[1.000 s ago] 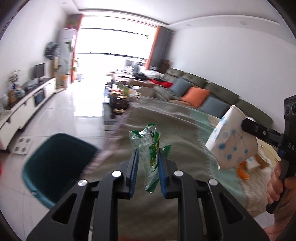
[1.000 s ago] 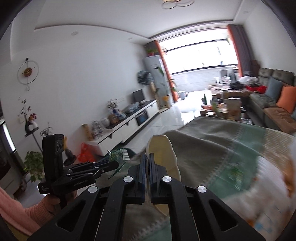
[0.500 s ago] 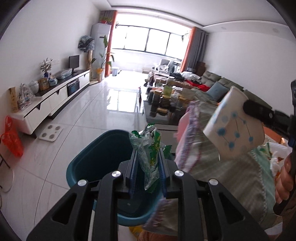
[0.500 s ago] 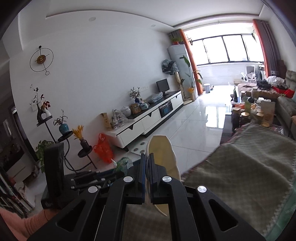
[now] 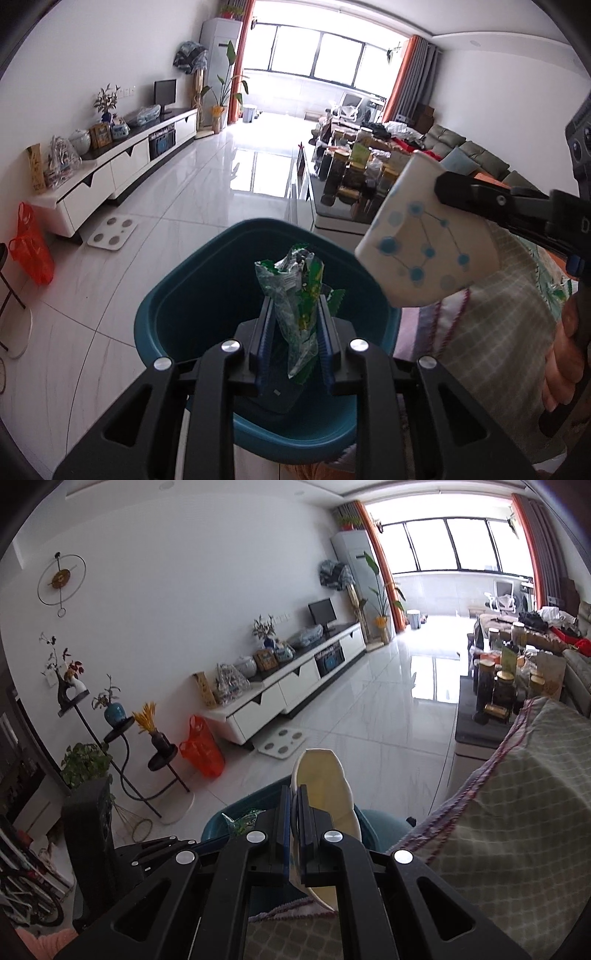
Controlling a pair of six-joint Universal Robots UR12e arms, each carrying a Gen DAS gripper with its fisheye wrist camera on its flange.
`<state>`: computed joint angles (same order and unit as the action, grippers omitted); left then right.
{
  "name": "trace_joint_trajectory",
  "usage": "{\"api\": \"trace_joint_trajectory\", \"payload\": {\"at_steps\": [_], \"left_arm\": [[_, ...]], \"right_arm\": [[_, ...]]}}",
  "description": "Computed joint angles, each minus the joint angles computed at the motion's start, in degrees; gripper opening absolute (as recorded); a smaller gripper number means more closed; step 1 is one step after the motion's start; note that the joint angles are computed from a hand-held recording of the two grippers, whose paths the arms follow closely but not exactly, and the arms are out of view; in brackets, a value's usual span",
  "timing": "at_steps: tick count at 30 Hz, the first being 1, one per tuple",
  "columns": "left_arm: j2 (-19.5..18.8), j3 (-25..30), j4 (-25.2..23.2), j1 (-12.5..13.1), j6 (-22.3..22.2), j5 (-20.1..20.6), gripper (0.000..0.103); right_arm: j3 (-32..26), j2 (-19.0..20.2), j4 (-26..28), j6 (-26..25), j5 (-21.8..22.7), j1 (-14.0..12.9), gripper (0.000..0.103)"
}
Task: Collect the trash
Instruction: 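Carry the green wrapper to the teal bin and open the left gripper, then grasp the white foam net sleeve with the right gripper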
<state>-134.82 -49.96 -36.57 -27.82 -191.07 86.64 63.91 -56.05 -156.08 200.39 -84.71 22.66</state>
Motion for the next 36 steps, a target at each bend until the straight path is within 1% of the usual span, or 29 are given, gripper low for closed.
{"api": "trace_joint_trajectory", "payload": {"at_steps": [3, 5, 7, 8, 10, 11, 12, 13, 15, 18, 22, 23, 25, 26, 27, 28, 29, 31, 33, 35, 36], "left_arm": [[-0.7, 1.1, -1.4, 0.0, -0.4, 0.0, 0.026], [-0.8, 1.5, -2.4, -0.1, -1.0, 0.2, 0.030], [-0.9, 1.4, -2.7, -0.1, -1.3, 0.1, 0.032], [-0.9, 1.2, -2.9, -0.1, -1.5, 0.0, 0.035], [-1.1, 1.6, -3.9, 0.1, -2.0, -0.2, 0.036], [-1.1, 1.5, -4.1, 0.2, -2.1, -0.5, 0.037], [-1.2, 1.7, -4.6, 0.2, -2.4, -0.4, 0.038], [-1.2, 1.6, -4.7, 0.2, -2.5, -0.3, 0.039], [-1.1, 1.5, -4.7, 0.2, -2.5, -0.4, 0.045], [-1.2, 1.5, -4.6, 0.3, -2.8, -0.5, 0.051], [-0.5, -0.2, -2.2, 0.1, -3.1, -0.5, 0.052], [-0.2, -0.9, -1.1, -0.1, -2.9, -0.3, 0.056], [0.6, -2.2, 1.7, -0.5, -2.3, 0.1, 0.059], [1.1, -3.0, 3.4, -0.6, -1.8, -0.3, 0.064], [1.6, -3.7, 5.4, -0.9, -1.0, -0.4, 0.066], [1.9, -4.1, 6.6, -1.1, -0.4, -0.5, 0.067], [2.1, -4.4, 7.8, -1.3, 0.3, -1.1, 0.068], [2.5, -4.8, 10.2, -1.9, 1.6, -3.0, 0.069], [2.7, -5.0, 12.1, -2.6, 3.2, -4.8, 0.073], [2.7, -4.8, 13.4, -3.4, 4.9, -7.1, 0.073], [2.5, -4.3, 13.6, -3.8, 5.8, -8.9, 0.073]], "right_arm": [[-1.4, 0.9, 3.1, 0.8, 0.6, -0.1, 0.004], [-2.6, 1.6, 4.9, 1.1, 1.0, -0.1, 0.004], [-3.4, 2.0, 6.8, 1.3, 1.3, -0.1, 0.006], [-3.7, 2.1, 7.5, 1.3, 1.5, -0.1, 0.006], [-4.1, 2.3, 8.6, 1.4, 1.7, 0.0, 0.006], [-4.1, 2.3, 8.9, 1.5, 1.7, 0.0, 0.008], [-4.1, 2.3, 9.3, 1.6, 1.7, -0.1, 0.014], [-4.1, 2.3, 9.2, 1.8, 1.7, 0.0, 0.015], [-3.6, 2.0, 8.8, 1.8, 1.6, -0.1, 0.015], [-2.4, 1.4, 7.7, 2.4, 1.6, -0.2, 0.016], [0.1, -0.2, 5.2, 2.7, 1.3, -0.2, 0.019], [0.8, -0.7, 4.6, 2.6, 1.2, -0.2, 0.020], [2.8, -2.0, 2.6, 2.1, 0.8, -0.2, 0.028], [3.8, -2.7, 1.5, 1.8, 0.4, -0.2, 0.030], [5.3, -3.8, 0.2, 1.7, -0.3, -0.1, 0.033], [6.5, -4.6, -1.1, 1.4, -0.8, -0.1, 0.034], [7.7, -5.4, -2.2, 1.3, -1.2, -0.1, 0.035], [10.5, -7.4, -4.6, 0.7, -2.9, 0.0, 0.043], [13.5, -9.5, -6.8, 0.4, -6.1, 0.3, 0.049], [16.1, -11.3, -8.4, 0.6, -8.6, 0.5, 0.049], [17.1, -12.1, -9.0, 1.0, -9.6, 0.5, 0.049]]}}
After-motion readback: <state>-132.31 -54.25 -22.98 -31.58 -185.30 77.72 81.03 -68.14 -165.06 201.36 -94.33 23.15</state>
